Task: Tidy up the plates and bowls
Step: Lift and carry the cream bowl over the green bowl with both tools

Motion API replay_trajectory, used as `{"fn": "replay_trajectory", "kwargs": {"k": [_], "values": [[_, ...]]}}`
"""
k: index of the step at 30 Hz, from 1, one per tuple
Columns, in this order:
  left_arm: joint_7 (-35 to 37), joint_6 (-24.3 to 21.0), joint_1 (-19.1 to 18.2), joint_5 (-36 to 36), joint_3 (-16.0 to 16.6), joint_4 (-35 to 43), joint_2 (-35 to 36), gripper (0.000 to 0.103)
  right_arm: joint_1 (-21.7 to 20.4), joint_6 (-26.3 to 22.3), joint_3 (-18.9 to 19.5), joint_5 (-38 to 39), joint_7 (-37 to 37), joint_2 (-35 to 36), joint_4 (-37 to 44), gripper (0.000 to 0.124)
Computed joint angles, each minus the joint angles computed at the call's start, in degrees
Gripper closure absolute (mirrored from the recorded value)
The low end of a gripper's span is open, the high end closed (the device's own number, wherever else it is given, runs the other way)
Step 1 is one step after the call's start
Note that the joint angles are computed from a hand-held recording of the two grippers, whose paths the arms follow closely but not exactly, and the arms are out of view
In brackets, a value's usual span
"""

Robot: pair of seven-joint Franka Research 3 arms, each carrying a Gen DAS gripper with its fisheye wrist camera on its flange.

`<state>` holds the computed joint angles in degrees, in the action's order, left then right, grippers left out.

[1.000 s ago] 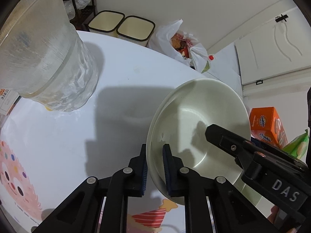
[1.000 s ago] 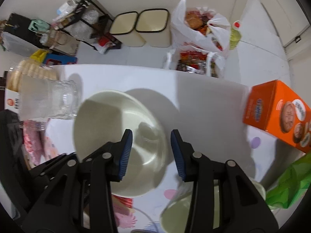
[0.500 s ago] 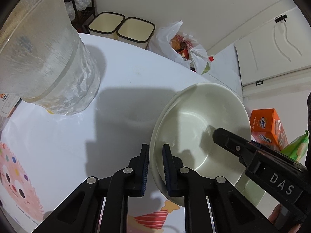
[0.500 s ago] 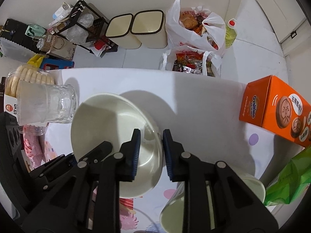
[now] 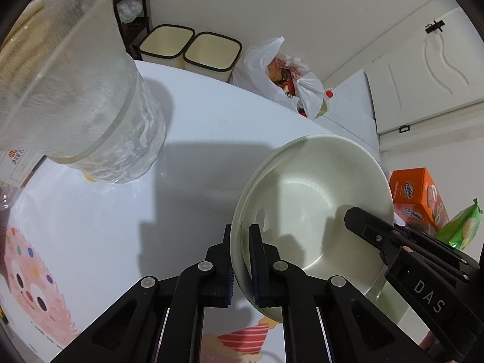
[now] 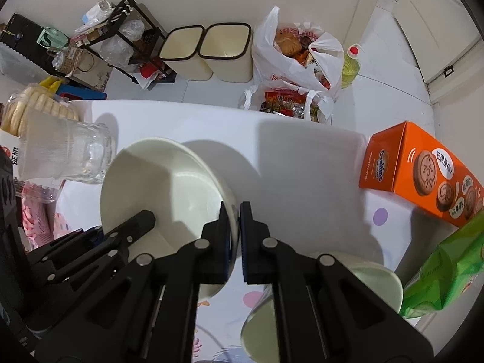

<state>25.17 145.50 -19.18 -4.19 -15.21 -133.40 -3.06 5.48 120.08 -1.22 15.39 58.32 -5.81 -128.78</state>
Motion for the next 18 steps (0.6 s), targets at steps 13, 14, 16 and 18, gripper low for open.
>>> {"fn": "replay_trajectory", "kwargs": {"k": [13,14,16,18], "values": [[-2.86,-6.26,-1.85,3.46,-0.99,-0.51,-7.67,0.095,-0.69,-2.55,-0.46,0.24,0.52,-10.57,-4.53,0.116],[-2.93,-6.87,-2.22,3.44,-1.12,-0.66,-8.59,0.095,-0.83,-2.95,-0.57,0.14,0.47,-11.49,-4.94,0.116],[-3.12,-8.09,-2.85,3.74,-1.40,-0.54,-9.77,0.096,-1.28,-3.99,-0.89,-0.11,0.32,-13.63,-5.82,0.116],[-2.99,-8.90,-3.69,3.53,-1.64,-0.66,-11.07,0.096,-1.82,-4.87,-1.17,-0.28,0.45,-15.59,-6.70,0.116]]}}
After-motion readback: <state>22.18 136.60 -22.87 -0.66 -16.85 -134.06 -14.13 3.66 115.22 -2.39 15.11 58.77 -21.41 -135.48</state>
